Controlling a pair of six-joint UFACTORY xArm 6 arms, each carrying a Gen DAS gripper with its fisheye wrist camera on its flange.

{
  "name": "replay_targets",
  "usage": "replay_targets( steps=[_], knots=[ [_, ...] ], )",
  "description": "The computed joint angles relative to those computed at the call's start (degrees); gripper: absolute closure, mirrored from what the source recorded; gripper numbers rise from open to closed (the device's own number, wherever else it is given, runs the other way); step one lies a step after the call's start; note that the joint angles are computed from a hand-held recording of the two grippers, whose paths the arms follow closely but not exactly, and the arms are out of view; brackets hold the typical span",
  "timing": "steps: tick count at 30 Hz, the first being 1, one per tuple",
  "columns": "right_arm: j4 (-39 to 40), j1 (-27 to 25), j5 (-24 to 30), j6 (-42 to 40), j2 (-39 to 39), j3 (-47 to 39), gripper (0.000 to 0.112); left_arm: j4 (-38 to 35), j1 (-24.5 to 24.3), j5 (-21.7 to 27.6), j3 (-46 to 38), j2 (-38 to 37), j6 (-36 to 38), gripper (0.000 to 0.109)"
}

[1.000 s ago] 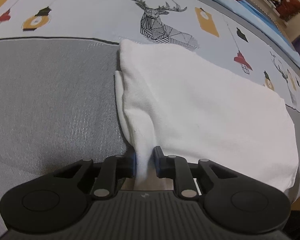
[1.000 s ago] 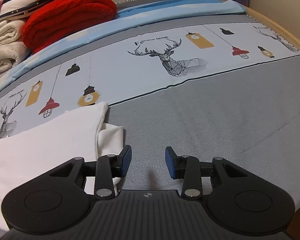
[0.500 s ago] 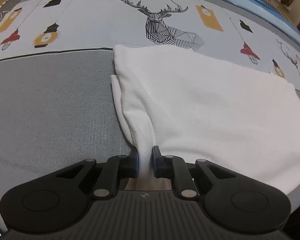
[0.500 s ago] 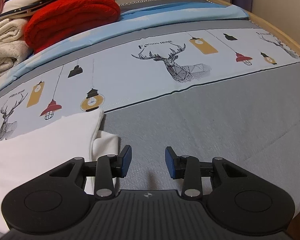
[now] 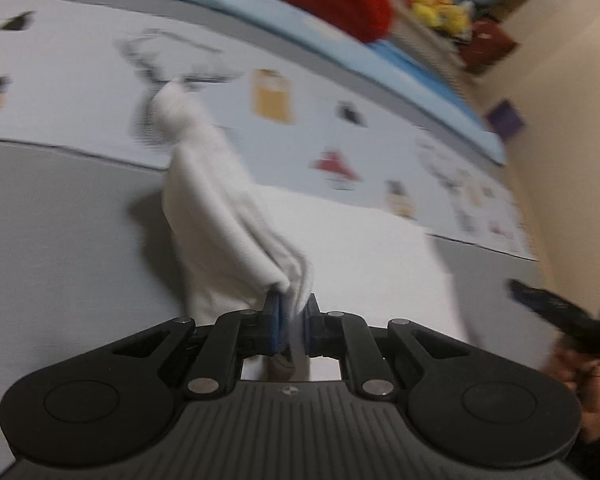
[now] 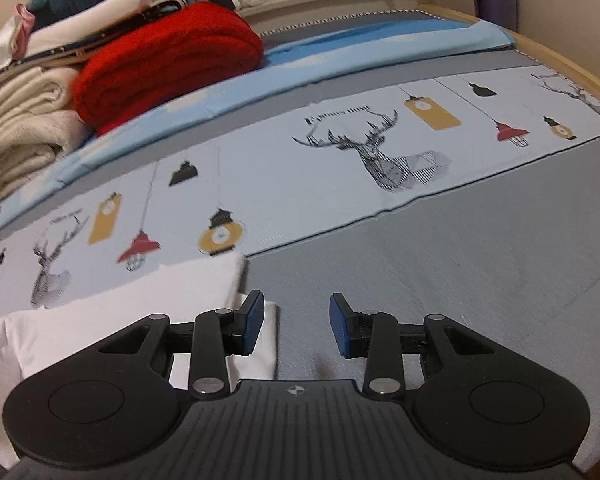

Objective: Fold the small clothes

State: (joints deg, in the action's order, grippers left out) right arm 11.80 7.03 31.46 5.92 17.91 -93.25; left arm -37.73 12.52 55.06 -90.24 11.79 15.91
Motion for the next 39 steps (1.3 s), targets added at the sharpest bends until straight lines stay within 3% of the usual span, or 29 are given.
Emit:
replay_targets(
  steps=[3, 12, 14, 16, 17, 21, 26, 32, 36, 37, 38, 39],
  knots=[
    [2.9, -0.1, -0.6, -2.8, -0.2, 0.4, 0.075, -4.2, -4.0, 0.2, -2.9, 1.7, -1.4, 0.098],
    [6.3, -1.1, 0.2, -4.7, -0.7, 1.0, 0.075, -3.1, -19.1, -5.5, -16.1, 13.4, -11.8, 0.099],
    [6.0, -1.2, 0.2, -4.4, -0.8, 1.2, 0.075, -7.0, -20.3, -3.3, -19.0, 16.0, -11.4, 0.095],
    [6.5, -1.4, 0.4, -4.7, -0.7, 1.2, 0.075, -12.1, -19.8, -1.5, -20.2, 16.9, -8.5, 0.073],
    [7.1, -1.5, 0.8, -4.9, -0.5, 0.9, 0.075, -12.1, -19.7, -3.4, -18.9, 15.8, -7.3, 0.072],
    [10.3, -1.2, 2.6, -6.7, 0.9, -0.9, 0.075, -8.6, -17.1, -5.6, -15.1, 12.8, -7.0, 0.072],
    [13.5, 0.5, 7.1, -6.9, 6.1, -7.9, 0.074, -5.3, -13.2, -2.0, -8.4, 8.7, -1.2, 0.072],
    [9.3, 3.7, 12.6, 0.2, 15.4, -19.9, 0.073, -1.5, -9.4, 1.0, -0.5, 3.4, 5.9, 0.072],
    [2.3, 5.5, 16.6, 6.2, 21.9, -28.3, 0.074, -3.8, -7.5, 2.3, 0.7, 2.2, 9.4, 0.072],
    [0.9, 5.8, 16.7, 7.1, 22.5, -29.0, 0.088, -4.0, -7.4, 2.4, 0.6, 2.2, 10.1, 0.072],
    [0.9, 6.0, 15.9, 7.4, 22.5, -28.9, 0.109, -4.4, -7.3, 2.9, 0.5, 2.3, 10.9, 0.072],
    [1.1, 6.1, 13.6, 7.5, 21.5, -27.2, 0.109, -4.8, -7.3, 3.4, 0.4, 2.3, 11.7, 0.072]
  ],
)
